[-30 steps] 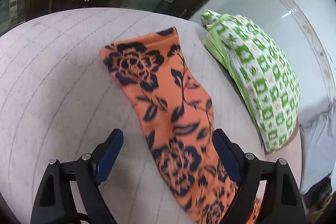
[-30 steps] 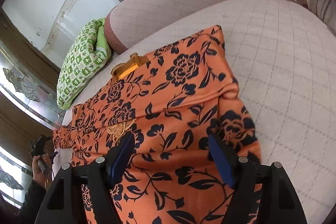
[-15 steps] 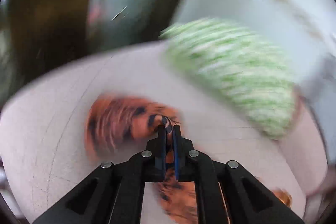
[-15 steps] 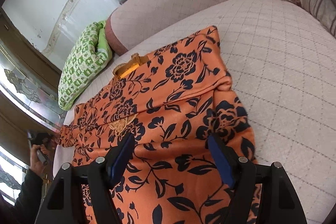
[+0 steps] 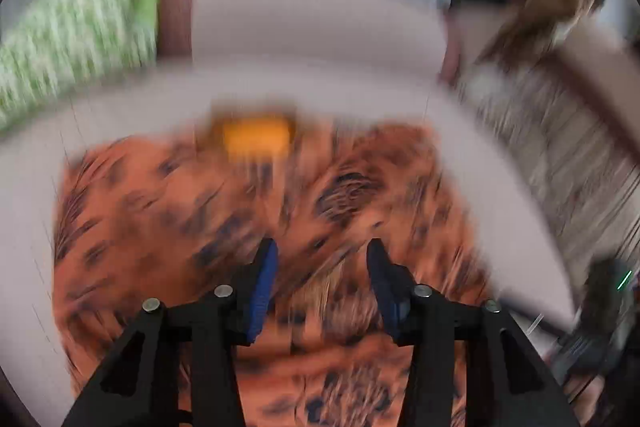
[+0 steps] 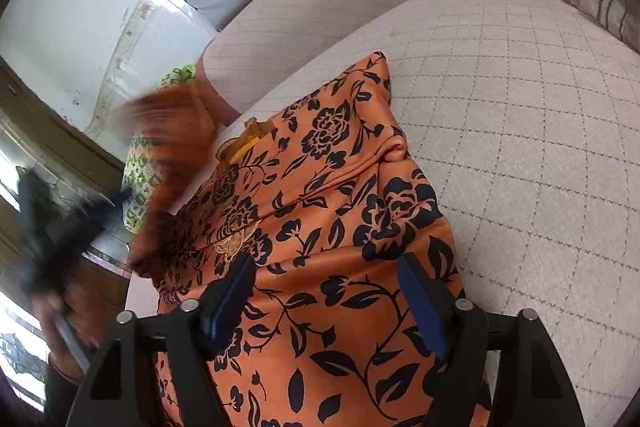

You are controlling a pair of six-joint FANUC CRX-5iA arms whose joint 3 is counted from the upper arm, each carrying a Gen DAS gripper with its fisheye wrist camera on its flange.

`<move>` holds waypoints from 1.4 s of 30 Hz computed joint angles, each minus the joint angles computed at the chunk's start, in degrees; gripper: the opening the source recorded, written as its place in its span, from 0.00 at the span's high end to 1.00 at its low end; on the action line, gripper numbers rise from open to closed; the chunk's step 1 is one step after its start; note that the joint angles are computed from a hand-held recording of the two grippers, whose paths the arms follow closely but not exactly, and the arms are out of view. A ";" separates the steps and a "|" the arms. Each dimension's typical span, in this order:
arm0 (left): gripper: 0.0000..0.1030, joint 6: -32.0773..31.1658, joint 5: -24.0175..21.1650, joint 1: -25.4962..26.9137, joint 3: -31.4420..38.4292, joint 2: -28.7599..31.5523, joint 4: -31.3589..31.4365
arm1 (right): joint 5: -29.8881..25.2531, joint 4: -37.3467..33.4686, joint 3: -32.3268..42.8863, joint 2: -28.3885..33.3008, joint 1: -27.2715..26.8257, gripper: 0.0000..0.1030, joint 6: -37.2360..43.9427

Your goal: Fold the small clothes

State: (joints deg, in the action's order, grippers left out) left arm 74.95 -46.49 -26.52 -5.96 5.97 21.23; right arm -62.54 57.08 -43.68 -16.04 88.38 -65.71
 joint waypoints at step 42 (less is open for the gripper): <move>0.75 13.12 12.06 16.93 -10.38 -7.10 -12.35 | 4.59 -17.70 20.69 16.14 -25.00 0.54 45.15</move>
